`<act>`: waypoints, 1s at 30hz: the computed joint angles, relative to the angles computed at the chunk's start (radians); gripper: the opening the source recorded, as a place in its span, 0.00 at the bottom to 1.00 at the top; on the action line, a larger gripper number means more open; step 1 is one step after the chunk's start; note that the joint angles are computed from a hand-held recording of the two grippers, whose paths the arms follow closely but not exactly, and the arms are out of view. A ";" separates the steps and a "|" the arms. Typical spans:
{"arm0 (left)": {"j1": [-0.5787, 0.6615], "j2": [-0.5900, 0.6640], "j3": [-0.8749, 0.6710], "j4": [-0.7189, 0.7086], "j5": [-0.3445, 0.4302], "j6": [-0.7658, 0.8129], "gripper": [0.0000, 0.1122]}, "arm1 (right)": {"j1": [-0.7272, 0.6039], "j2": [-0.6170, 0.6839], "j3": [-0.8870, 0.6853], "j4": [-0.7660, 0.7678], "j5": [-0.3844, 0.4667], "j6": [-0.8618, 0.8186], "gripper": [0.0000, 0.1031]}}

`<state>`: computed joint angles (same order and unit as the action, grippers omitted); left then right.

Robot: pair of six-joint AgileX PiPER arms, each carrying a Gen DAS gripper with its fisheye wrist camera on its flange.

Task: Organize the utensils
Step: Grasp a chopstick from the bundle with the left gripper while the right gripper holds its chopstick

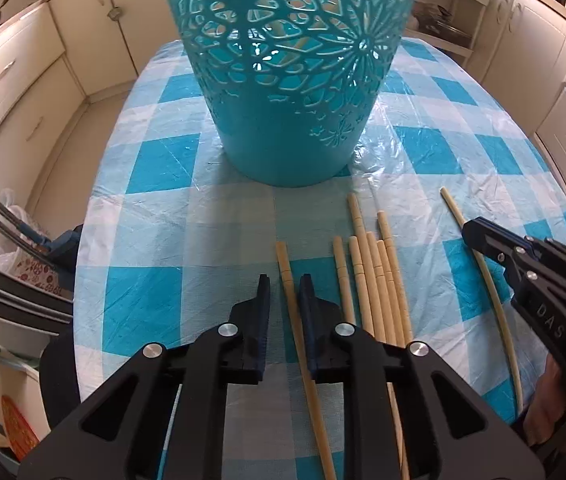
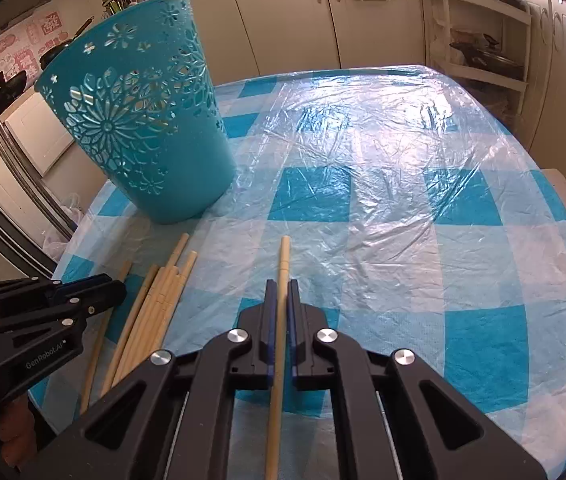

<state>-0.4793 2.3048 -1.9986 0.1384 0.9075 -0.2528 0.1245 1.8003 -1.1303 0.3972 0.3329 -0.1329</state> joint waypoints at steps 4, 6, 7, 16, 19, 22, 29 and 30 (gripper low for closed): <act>-0.021 0.024 -0.047 0.070 0.047 -0.029 0.22 | -0.008 0.007 -0.006 0.041 0.005 -0.074 0.06; -0.020 0.032 -0.062 0.069 0.053 -0.017 0.22 | -0.011 0.013 -0.016 0.030 0.008 -0.079 0.06; -0.020 0.035 -0.070 0.068 0.058 -0.009 0.20 | -0.010 0.021 -0.030 0.010 0.012 -0.064 0.06; -0.037 0.014 -0.011 0.086 -0.003 -0.005 0.05 | -0.042 0.052 -0.066 0.094 0.027 -0.189 0.06; -0.030 0.006 -0.002 0.064 -0.004 0.006 0.05 | -0.049 0.051 -0.060 0.129 0.025 -0.222 0.06; -0.025 -0.019 0.035 0.049 -0.024 0.007 0.05 | -0.056 0.050 -0.055 0.170 0.025 -0.260 0.06; -0.021 -0.114 0.140 0.035 -0.092 0.014 0.05 | -0.071 0.050 -0.046 0.240 0.030 -0.331 0.07; -0.020 -0.128 0.153 0.032 -0.101 0.016 0.05 | -0.070 0.048 -0.044 0.245 0.030 -0.336 0.08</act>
